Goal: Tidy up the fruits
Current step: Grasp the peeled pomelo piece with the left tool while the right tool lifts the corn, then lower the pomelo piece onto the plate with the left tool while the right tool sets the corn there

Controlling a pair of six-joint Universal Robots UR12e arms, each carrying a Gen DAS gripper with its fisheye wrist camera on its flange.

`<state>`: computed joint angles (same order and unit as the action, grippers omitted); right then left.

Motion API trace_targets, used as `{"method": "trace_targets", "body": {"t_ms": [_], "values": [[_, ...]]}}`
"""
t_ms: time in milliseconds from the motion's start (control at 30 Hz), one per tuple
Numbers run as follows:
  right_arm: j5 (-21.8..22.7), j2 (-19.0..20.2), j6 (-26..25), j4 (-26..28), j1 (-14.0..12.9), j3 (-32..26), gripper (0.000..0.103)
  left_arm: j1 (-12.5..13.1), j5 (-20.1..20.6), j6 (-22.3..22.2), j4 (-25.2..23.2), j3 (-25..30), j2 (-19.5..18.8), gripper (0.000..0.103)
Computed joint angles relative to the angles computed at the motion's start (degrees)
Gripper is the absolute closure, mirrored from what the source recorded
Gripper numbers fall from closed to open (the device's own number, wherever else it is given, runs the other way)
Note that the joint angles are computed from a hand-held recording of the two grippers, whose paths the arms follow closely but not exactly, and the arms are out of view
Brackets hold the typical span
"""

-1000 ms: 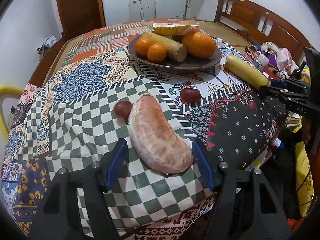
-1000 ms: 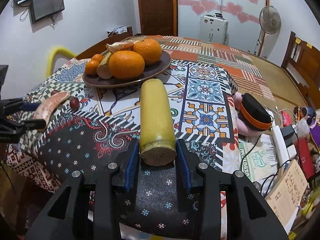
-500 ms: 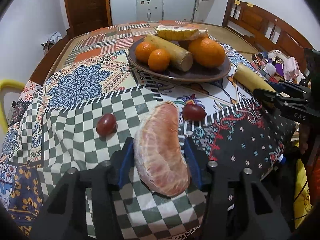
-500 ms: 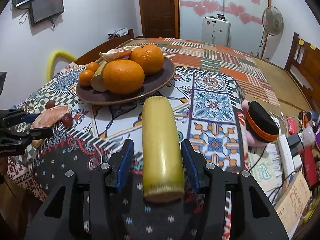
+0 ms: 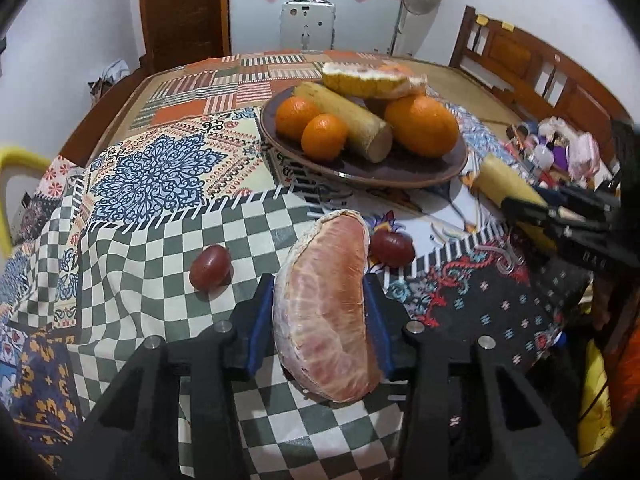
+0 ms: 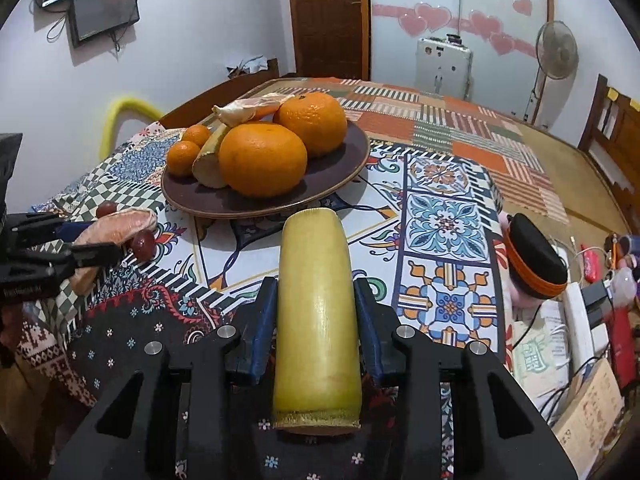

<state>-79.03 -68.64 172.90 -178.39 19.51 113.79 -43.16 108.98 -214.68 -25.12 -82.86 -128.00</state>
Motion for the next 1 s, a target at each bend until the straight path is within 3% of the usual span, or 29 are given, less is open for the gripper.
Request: {"method": "trace_targets", "body": {"t_ms": [433, 1000], "values": [[1.76, -0.73, 3.86, -5.76, -0.51, -0.08, 0.068, -1.06, 5.4, 4.55, 5.46, 2.01, 0.07, 0.06], [0.16, 1.53, 4.29, -10.5, 0.03, -4.38, 0.069, 0.84, 4.35, 6.42, 8.39, 7.27, -2.77, 0.06]]}}
